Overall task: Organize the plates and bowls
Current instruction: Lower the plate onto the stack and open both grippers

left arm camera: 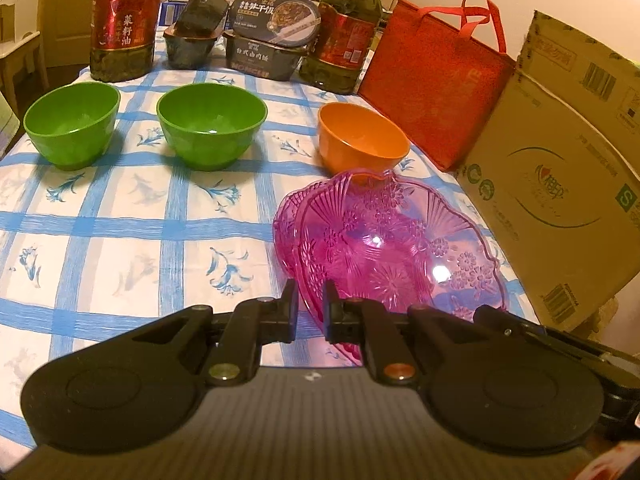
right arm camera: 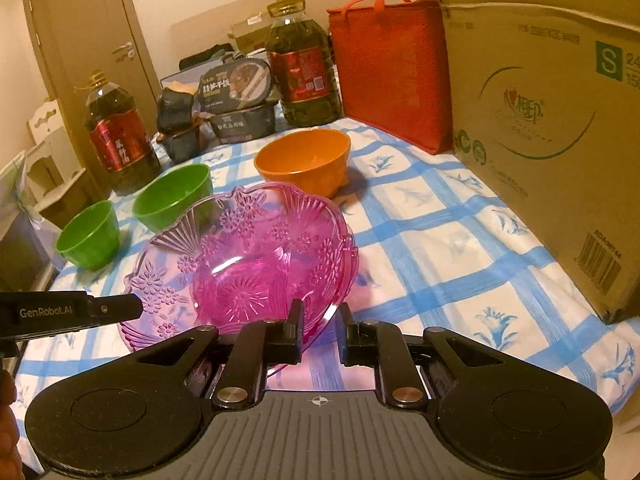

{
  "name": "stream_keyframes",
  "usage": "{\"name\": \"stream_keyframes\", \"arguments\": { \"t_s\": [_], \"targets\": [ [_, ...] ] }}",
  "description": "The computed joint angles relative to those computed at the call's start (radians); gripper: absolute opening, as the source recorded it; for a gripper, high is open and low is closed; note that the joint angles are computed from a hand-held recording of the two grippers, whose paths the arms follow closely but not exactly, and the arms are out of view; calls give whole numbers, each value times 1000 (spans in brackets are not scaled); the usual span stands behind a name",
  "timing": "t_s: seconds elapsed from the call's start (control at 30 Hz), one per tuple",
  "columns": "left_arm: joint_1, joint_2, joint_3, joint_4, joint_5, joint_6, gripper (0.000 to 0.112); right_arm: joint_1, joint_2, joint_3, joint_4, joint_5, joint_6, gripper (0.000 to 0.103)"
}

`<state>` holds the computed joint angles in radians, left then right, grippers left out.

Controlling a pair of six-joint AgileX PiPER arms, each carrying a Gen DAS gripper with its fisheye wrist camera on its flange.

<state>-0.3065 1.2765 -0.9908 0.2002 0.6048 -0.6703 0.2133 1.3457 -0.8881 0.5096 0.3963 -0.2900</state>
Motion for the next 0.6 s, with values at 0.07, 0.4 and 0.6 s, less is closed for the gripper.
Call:
{"name": "stream_keyframes", "arguments": {
  "t_s": [0.07, 0.4, 0.6],
  "targets": [
    [7, 23, -8, -4, -12, 8, 10, 3, 27, -15, -10, -9, -2, 16],
    [62, 186, -83, -46, -78, 79, 10, -6, 213, -146, 5, -24, -50, 16],
    [93, 263, -123, -74, -96, 121, 10, 2, 305, -214, -7, -21, -44, 16]
  ]
}}
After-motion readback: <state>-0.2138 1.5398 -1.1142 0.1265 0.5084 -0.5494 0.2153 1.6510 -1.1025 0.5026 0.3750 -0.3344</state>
